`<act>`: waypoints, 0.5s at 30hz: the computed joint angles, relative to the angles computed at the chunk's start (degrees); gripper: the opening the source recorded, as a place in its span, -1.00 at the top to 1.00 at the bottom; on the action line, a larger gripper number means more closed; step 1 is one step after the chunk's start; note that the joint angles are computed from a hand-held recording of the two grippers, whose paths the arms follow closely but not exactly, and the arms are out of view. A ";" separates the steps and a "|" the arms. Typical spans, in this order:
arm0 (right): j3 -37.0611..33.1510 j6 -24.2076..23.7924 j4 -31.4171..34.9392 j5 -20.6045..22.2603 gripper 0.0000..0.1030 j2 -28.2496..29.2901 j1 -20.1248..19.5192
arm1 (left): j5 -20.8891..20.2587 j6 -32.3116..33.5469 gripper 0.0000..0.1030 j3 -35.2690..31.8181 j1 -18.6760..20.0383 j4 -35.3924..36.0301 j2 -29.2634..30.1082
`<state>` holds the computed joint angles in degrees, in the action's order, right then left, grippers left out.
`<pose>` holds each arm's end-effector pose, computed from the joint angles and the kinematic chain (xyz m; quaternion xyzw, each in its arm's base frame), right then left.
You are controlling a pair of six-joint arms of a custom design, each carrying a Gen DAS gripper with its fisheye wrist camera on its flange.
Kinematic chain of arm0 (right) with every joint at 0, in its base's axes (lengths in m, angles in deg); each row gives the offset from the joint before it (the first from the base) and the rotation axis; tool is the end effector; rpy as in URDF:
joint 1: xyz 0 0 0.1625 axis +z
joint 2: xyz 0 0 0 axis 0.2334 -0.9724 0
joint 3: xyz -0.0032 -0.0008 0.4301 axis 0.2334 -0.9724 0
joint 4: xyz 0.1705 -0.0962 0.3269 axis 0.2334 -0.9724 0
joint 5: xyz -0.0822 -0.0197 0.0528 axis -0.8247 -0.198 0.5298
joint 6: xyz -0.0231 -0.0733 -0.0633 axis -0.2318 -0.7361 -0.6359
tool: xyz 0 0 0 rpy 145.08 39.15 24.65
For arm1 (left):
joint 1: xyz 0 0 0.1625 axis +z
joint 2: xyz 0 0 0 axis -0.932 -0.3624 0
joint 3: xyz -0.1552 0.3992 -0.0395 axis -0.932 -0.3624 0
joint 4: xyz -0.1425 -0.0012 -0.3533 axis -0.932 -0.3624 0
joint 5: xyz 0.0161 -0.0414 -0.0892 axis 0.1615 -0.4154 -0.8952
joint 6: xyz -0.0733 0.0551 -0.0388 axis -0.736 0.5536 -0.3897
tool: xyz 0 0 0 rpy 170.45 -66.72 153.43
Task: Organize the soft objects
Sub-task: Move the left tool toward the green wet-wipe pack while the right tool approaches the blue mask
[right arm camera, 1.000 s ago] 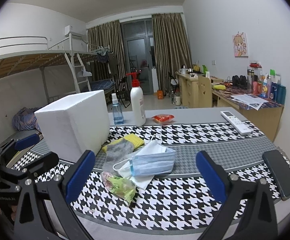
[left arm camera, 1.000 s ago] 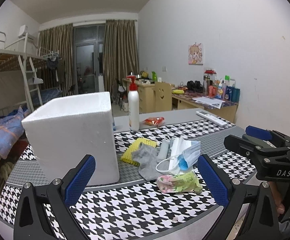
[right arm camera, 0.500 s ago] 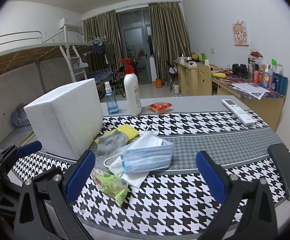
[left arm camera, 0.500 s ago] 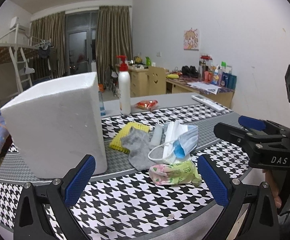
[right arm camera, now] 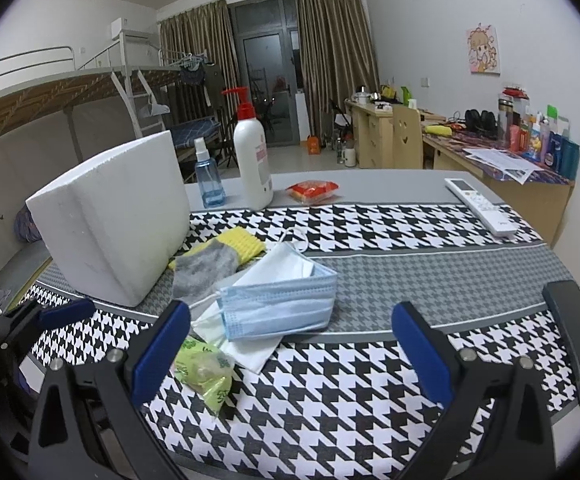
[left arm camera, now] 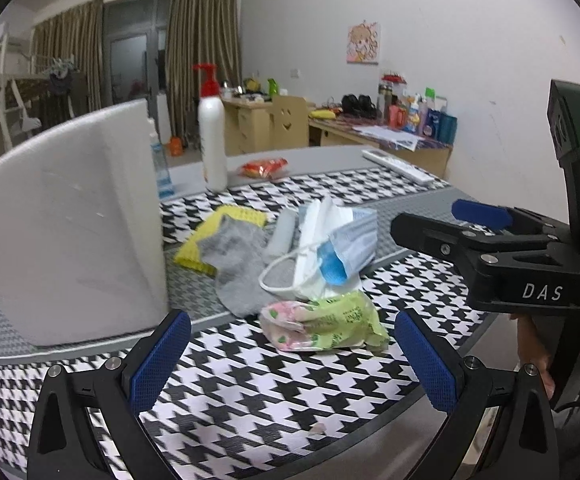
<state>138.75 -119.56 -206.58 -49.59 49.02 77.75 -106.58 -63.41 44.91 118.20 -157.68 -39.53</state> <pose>0.1315 -0.5613 0.1138 0.2970 -0.8512 0.3803 0.2063 -0.1678 -0.5081 0.0488 0.2631 0.8488 -0.3720 0.2682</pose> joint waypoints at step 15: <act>-3.37 0.03 6.40 -1.38 -0.98 -0.01 -0.48 | -3.96 -2.90 -0.86 -4.44 2.16 9.70 0.65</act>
<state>135.38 -119.53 -200.18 -50.97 49.00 77.27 -110.54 -66.31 40.47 120.36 -147.97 -38.88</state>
